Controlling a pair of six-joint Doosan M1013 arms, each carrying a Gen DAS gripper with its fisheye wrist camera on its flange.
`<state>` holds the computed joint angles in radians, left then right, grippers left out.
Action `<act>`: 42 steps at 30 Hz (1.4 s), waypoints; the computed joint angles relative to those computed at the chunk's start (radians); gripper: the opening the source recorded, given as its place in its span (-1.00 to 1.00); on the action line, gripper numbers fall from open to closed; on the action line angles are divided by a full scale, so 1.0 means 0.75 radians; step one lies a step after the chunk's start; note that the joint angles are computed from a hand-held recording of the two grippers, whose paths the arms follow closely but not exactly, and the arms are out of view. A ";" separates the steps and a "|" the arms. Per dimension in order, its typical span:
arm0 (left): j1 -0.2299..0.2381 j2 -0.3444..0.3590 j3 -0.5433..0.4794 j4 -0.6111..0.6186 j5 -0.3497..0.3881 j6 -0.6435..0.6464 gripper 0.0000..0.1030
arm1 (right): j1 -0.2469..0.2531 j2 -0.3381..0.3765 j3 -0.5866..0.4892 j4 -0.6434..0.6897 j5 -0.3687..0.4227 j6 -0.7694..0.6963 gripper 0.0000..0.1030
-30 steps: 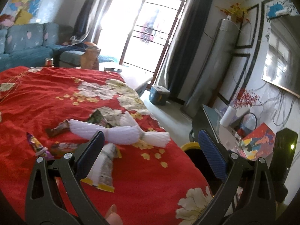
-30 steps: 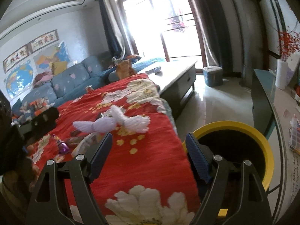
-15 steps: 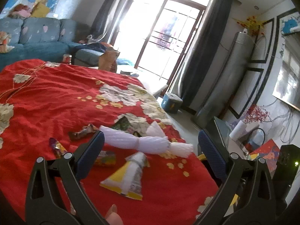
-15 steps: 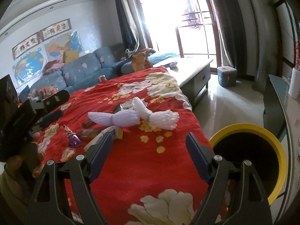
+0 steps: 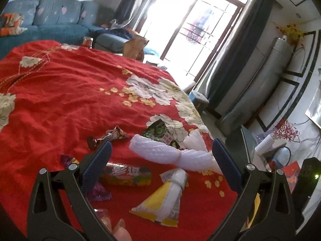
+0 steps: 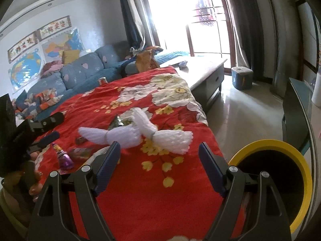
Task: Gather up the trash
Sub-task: 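Move both open grippers back toward the remaining snack wrappers on the bedspread, then grasp a white foam net sleeve with the left gripper while the right gripper grasps another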
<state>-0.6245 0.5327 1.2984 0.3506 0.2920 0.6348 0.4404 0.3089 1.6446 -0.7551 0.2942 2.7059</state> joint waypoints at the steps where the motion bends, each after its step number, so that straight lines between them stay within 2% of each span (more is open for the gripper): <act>1: 0.003 0.007 -0.010 -0.052 0.007 0.049 0.68 | -0.006 0.011 -0.013 0.037 0.010 -0.029 0.50; 5: 0.020 0.044 -0.062 -0.305 0.056 0.268 0.46 | -0.031 0.046 -0.051 0.175 0.018 -0.132 0.50; 7: 0.024 0.061 -0.082 -0.385 0.085 0.324 0.40 | -0.043 0.064 -0.072 0.262 0.024 -0.203 0.50; 11: 0.036 0.084 -0.105 -0.475 0.120 0.344 0.38 | -0.066 0.101 -0.107 0.431 0.034 -0.330 0.42; 15: 0.041 0.094 -0.119 -0.500 0.133 0.340 0.38 | -0.086 0.130 -0.133 0.607 0.043 -0.468 0.33; 18: 0.040 0.099 -0.130 -0.495 0.140 0.339 0.36 | -0.100 0.144 -0.142 0.760 0.039 -0.594 0.16; 22: 0.041 0.115 -0.156 -0.499 0.176 0.331 0.23 | -0.113 0.150 -0.141 0.964 0.030 -0.782 -0.22; 24: 0.040 0.125 -0.170 -0.488 0.201 0.323 0.06 | -0.116 0.150 -0.137 1.044 0.029 -0.864 -0.34; 30: 0.039 0.127 -0.167 -0.523 0.214 0.360 -0.65 | -0.112 0.139 -0.115 1.090 0.010 -0.914 -0.58; 33: 0.034 0.122 -0.161 -0.539 0.207 0.403 -0.86 | -0.107 0.130 -0.101 1.059 -0.007 -0.882 -0.62; 35: 0.031 0.116 -0.150 -0.544 0.187 0.424 -0.93 | -0.105 0.122 -0.090 1.037 -0.015 -0.858 -0.64; 42: 0.015 0.073 -0.094 -0.598 0.091 0.544 -0.95 | -0.099 0.099 -0.056 0.940 -0.047 -0.750 -0.67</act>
